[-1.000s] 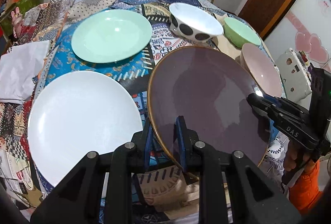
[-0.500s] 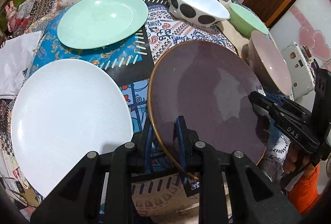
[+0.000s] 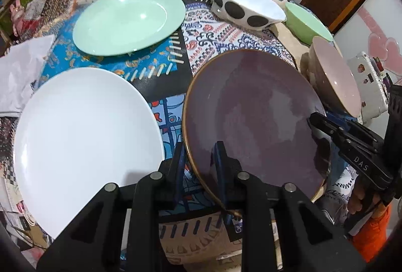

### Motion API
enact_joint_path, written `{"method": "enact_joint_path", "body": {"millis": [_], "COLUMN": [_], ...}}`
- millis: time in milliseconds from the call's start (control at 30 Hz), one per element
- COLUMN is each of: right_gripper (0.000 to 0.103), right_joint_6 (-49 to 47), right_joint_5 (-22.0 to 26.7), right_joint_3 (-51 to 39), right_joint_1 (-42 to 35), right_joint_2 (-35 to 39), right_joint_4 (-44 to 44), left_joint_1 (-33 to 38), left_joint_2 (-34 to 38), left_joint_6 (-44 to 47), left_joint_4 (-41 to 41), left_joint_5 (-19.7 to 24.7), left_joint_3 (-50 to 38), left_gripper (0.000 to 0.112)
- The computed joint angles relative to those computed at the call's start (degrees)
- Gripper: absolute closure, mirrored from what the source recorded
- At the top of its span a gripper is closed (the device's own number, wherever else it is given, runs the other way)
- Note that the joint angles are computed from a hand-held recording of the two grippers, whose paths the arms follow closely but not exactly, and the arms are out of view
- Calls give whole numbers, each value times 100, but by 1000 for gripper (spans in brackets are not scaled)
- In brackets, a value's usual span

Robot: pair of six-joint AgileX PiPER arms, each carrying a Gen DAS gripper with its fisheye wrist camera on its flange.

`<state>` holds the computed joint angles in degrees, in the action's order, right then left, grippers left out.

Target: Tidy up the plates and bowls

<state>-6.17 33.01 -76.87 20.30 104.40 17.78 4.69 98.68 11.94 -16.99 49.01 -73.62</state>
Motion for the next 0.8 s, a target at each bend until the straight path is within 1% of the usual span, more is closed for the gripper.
{"method": "enact_joint_path", "body": {"millis": [167, 400, 500, 667, 733, 800], "right_gripper": [77, 77, 73, 66, 62, 61], "right_joint_6": [118, 237, 276, 321, 317, 333], "right_joint_5": [-5, -81, -105, -156, -159, -151], "right_joint_3": [92, 106, 10, -207, -350, -457], "right_joint_1": [53, 238, 384, 653, 773, 888], "right_joint_2": [-223, -569, -640, -668, -612, -573], "right_joint_4": [-63, -226, -320, -459, -494, -554], "left_joint_1": [15, 219, 403, 842, 974, 1197], "left_joint_2": [-331, -910, -1187, -1599, -1677, -1777], "left_joint_6": [-40, 77, 181, 425, 503, 661], "left_joint_4": [126, 171, 123, 28, 9, -23], "left_joint_5": [-64, 1, 34, 113, 135, 176], "left_joint_3": [111, 220, 273, 317, 315, 332], "left_gripper": [90, 90, 89, 82, 81, 80]}}
